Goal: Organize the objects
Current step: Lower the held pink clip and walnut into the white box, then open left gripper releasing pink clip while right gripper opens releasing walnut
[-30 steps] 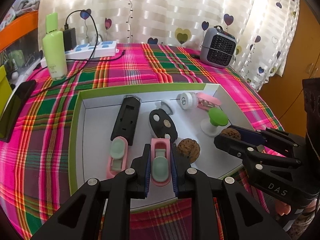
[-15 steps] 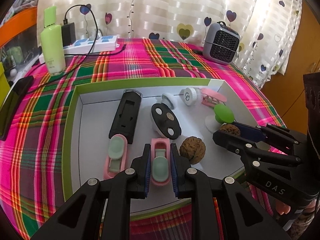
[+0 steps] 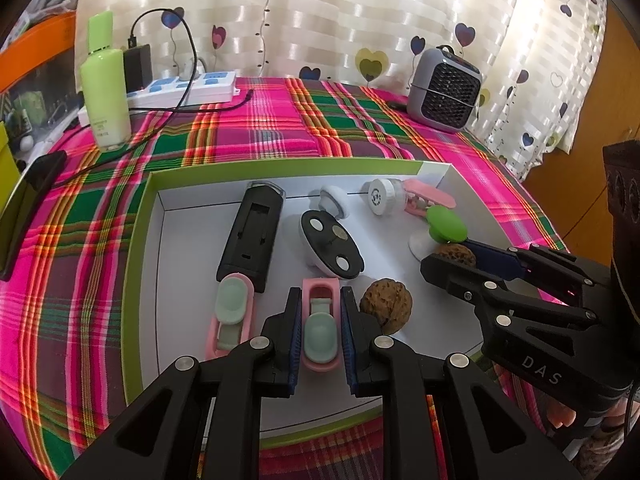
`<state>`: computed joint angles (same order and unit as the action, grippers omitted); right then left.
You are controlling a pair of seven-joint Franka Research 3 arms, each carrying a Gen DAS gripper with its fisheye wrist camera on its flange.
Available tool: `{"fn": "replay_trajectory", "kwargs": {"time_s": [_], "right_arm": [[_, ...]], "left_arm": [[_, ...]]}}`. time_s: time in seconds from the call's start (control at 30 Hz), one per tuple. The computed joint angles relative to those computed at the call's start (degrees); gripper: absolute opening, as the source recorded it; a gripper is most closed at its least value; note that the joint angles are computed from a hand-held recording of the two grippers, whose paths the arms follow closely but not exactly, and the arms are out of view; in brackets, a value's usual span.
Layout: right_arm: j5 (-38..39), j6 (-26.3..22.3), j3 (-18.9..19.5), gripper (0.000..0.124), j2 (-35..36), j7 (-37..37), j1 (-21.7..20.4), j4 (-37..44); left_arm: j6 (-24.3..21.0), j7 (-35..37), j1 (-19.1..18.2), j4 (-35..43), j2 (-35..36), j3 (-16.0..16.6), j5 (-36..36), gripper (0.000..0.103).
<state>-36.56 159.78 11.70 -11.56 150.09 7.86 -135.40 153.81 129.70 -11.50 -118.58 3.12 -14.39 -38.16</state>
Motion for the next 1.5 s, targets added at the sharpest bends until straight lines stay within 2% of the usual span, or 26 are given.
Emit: {"fn": "replay_trajectory", "kwargs": {"time_s": [0.5, 0.93, 1.1, 1.5], "right_arm": [[-1.92, 0.33, 0.32, 0.032, -0.22, 1.52, -0.29, -0.24], [-1.53, 0.94, 0.44, 0.032, -0.80, 2.36, -0.37, -0.92], [-1.07, 1.89, 0.89, 0.038, -1.73, 3.27, -1.01, -1.88], [-1.98, 1.55, 4.03, 0.041, -5.44, 5.91, -3.16, -3.79]], "left_arm": [[0.03, -0.25, -0.02, -0.10, -0.06, 0.01, 0.18, 0.017], [0.57, -0.45, -0.14, -0.66, -0.61, 0.06, 0.04, 0.028], [0.91, 0.40, -0.36, -1.48, -1.54, 0.34, -1.22, 0.033], [4.24, 2.80, -2.78, -5.91, -6.12, 2.07, -3.44, 0.040]]}}
